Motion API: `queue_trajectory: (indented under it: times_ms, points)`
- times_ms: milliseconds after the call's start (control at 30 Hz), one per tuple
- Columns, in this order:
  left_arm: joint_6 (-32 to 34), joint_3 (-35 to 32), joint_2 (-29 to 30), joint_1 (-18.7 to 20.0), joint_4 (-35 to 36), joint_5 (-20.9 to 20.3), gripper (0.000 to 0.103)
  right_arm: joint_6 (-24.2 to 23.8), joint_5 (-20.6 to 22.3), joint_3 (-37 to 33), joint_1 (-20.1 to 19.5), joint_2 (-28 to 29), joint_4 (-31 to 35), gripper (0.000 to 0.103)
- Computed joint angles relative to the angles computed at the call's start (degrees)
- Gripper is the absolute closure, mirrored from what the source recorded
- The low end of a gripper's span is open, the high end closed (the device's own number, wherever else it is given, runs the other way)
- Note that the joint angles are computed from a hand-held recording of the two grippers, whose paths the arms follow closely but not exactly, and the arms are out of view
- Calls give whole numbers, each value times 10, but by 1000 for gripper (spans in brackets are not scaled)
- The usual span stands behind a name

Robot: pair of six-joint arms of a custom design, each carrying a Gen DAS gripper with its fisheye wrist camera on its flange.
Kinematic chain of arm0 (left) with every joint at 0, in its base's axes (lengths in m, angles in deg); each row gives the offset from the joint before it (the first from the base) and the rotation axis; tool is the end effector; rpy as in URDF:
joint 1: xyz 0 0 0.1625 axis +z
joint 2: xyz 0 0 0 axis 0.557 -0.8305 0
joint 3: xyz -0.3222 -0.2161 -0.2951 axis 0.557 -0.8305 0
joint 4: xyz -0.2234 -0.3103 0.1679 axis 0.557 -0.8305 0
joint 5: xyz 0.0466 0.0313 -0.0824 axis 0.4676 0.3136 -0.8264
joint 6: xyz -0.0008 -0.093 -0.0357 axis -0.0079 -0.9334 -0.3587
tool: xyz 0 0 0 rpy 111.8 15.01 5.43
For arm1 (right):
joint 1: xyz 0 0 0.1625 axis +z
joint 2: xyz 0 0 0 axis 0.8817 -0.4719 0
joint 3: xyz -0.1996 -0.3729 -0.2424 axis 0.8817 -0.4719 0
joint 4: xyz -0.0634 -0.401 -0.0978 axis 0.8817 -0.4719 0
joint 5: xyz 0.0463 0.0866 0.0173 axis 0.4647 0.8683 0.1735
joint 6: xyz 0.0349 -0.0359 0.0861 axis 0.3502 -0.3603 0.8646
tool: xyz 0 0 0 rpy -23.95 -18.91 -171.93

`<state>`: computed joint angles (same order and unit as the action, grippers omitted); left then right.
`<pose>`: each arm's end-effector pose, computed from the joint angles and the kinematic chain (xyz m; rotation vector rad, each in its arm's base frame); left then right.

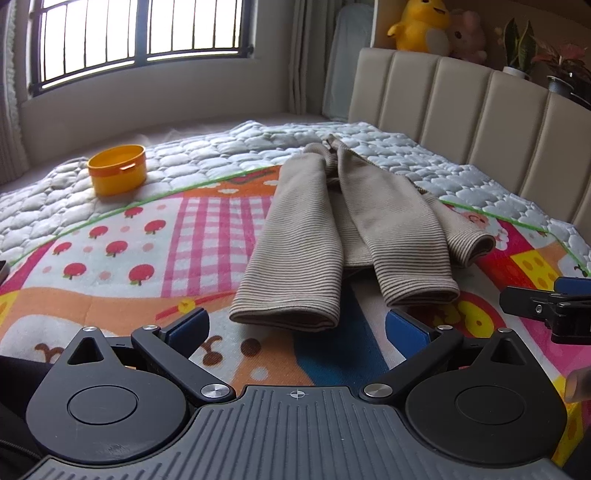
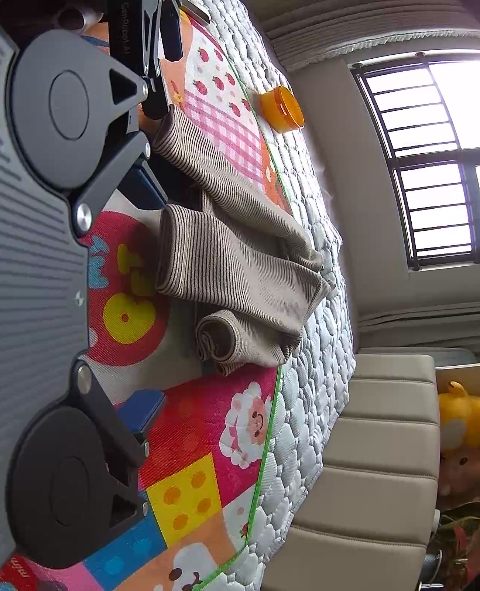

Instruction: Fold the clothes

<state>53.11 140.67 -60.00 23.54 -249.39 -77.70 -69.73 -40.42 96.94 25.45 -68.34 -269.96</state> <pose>-0.2462 -0.7774 0.0504 0.3749 2.1904 -1.0865 0.0745 -0.8141 0.2137 0.6696 -2.3586 1.0038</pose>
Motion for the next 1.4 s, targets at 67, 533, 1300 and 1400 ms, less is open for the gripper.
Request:
queue_trajectory:
  times_ms: [67,533,1300,1400]
  points:
    - [3,0,1,0,-3,0,0,-3,0,0,0,0,0,0]
    - [-17,1,-1,1,9,3,0,-17,-1,1,2,3,-6,0]
    - [-28,2,-4,1,14,4,0,-20,-1,4,3,3,-6,0]
    - [-28,2,-5,1,17,4,0,-21,-1,4,3,3,-4,0]
